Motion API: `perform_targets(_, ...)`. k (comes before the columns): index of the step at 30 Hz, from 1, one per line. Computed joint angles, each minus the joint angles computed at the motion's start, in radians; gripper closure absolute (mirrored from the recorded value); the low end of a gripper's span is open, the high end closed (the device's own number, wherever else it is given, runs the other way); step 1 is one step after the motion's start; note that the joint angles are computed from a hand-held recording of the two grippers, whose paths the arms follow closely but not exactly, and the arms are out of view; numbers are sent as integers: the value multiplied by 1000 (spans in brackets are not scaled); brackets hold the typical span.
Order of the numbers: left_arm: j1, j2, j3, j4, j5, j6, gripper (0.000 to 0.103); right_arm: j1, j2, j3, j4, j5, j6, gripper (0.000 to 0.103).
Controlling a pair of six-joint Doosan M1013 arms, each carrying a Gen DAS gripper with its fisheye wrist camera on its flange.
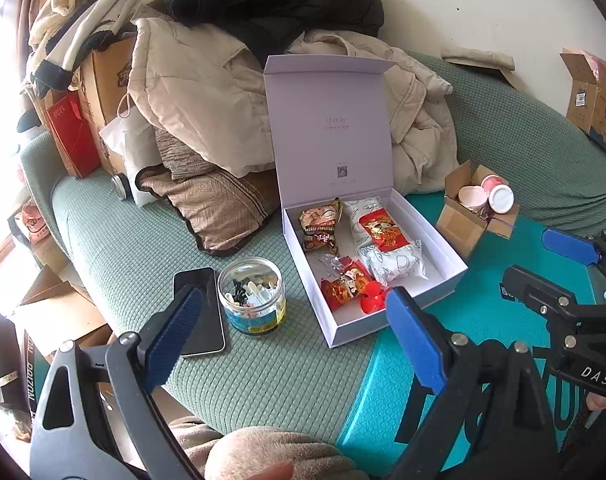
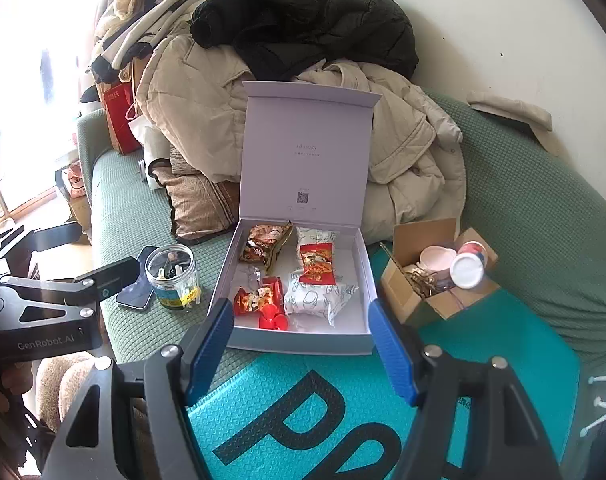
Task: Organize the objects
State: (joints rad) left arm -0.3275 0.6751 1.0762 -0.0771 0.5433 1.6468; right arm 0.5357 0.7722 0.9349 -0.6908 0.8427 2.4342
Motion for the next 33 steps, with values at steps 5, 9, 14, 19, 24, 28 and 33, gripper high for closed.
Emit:
perform_targets(5,-4,-14,44,31,-13,-7,10,6,-4,27,12,1,5,32)
perform_targets(9,-8,-20,72,44,-13,-12,10,10,-6,48,27,0,1,32)
perform_targets(14,-13,-26,107,47,-19,-19,10,14,-11,83,23,-9,13,32)
perform_targets(19,-17,-28,128,20,-12,-5,10,13,-18,116,39,-18,34,32)
perform_targets(24,-22,-29,140,-13,-1,21,10,10,-26,141,48,-31,46,32)
perform_targets(28,-24,-31,148,-31,-3,35,10,10,-31,154,45,-43,47,32)
perform_targets(33,-22,-31,151,-58,7,42,10,9,-35,165,51,-45,42,32)
